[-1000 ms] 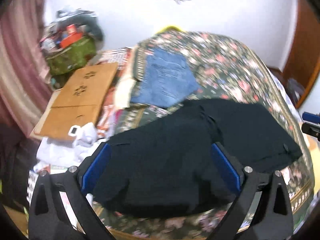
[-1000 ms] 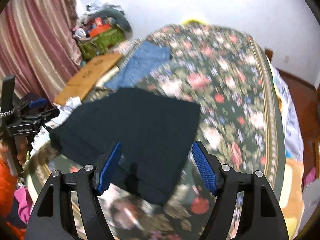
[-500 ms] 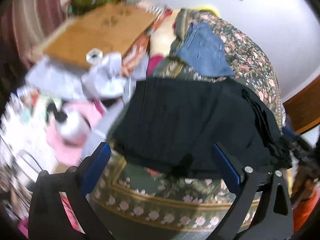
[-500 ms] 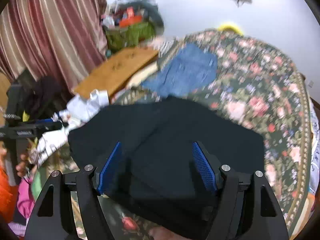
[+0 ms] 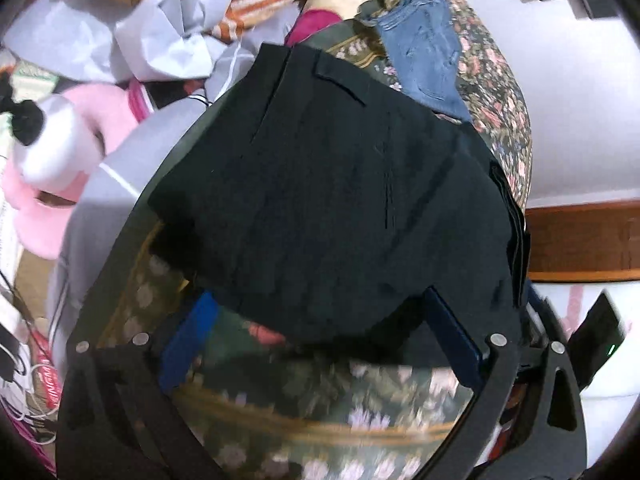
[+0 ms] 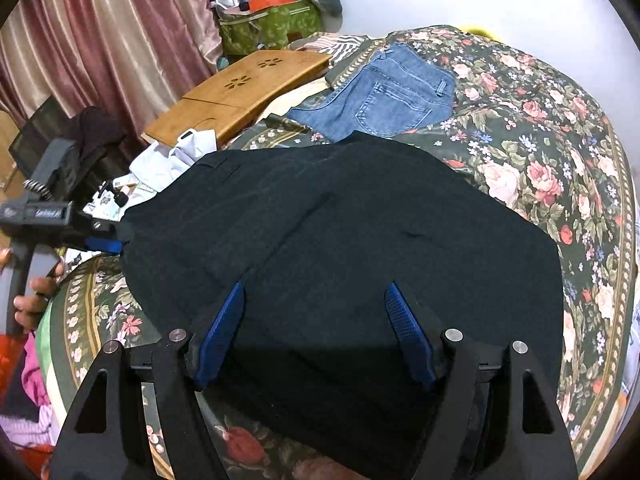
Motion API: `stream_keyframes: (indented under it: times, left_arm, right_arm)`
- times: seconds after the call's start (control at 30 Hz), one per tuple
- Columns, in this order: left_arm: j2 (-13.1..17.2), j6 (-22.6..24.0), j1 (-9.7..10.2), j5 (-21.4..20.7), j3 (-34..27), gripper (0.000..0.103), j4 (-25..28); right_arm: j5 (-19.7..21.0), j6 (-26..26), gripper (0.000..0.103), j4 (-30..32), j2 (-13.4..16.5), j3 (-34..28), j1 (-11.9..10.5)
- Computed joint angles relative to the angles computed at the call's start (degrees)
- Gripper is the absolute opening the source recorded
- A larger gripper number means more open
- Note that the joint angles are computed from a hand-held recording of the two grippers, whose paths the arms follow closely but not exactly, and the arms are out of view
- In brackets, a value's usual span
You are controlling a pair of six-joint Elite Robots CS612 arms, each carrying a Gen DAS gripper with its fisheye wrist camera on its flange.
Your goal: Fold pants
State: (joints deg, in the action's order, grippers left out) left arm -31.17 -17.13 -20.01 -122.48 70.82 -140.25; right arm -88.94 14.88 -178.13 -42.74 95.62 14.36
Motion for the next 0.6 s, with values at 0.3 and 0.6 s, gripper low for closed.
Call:
stream_keyframes:
  times: [0.3,0.6]
  left_arm:
    - [2.7,-1.9,-0.34,6.0,-5.7,0.038,1.9]
    - [-5.3,8.1,-5.42,28.1,4.7,0.023,-22.1]
  right_arm:
    - [1.0,0.4,0.072,-1.2,0.2,0.3,-0.1]
    - [1.4,0.5,0.072,-1.8,0.1,0.6,-0.2]
